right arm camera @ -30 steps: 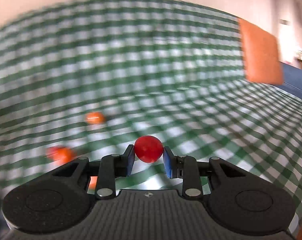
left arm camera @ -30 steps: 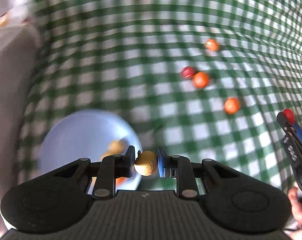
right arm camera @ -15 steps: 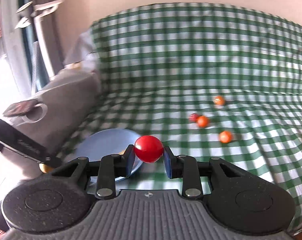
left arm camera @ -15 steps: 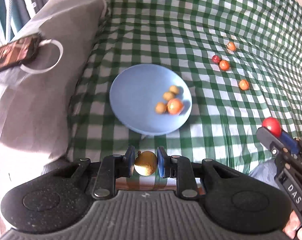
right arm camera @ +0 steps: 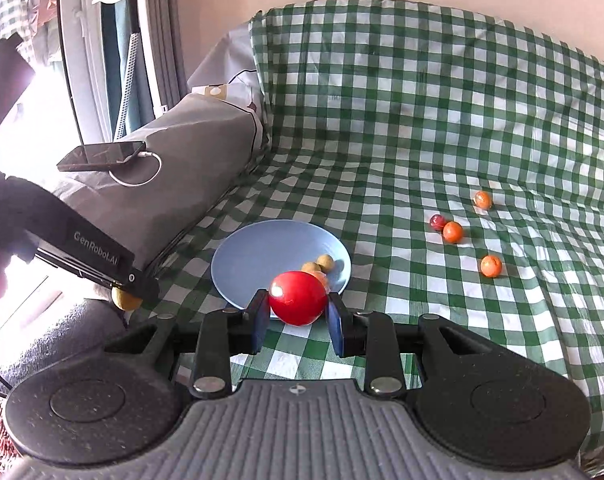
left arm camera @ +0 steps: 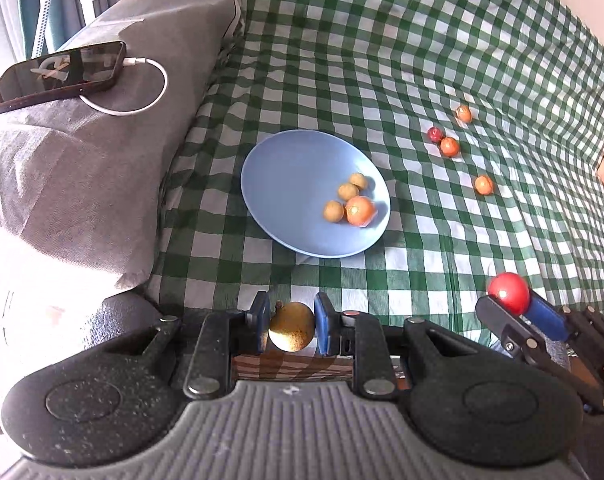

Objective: Organize fruits
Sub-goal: 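Carry both held fruits over the blue plate with both grippers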

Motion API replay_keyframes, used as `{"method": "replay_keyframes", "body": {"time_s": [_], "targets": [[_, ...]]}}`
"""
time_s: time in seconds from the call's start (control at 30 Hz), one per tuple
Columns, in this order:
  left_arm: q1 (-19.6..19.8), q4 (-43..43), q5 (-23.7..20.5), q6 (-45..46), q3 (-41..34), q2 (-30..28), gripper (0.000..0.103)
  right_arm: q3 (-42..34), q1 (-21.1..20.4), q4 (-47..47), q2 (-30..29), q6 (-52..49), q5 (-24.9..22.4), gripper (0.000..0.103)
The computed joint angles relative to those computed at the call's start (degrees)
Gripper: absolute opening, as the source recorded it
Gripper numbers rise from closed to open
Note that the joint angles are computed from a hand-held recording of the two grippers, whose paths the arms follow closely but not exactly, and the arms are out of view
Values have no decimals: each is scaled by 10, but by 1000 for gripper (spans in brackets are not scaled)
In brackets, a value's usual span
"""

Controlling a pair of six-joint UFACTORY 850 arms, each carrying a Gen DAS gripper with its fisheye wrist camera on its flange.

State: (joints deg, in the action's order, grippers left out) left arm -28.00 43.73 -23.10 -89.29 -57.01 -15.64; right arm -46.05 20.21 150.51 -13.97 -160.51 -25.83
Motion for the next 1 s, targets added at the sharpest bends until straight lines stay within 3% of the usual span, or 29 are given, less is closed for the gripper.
{"method": "replay_keyframes", "body": {"time_s": [0.47,1.0], "targets": [[36,-20,11,38,-42,-37,26,-42,3,23,-42,-19,21,32],[99,-37,26,134,-197,-184,26,-215,22,-54,-191,55,79,32]]}}
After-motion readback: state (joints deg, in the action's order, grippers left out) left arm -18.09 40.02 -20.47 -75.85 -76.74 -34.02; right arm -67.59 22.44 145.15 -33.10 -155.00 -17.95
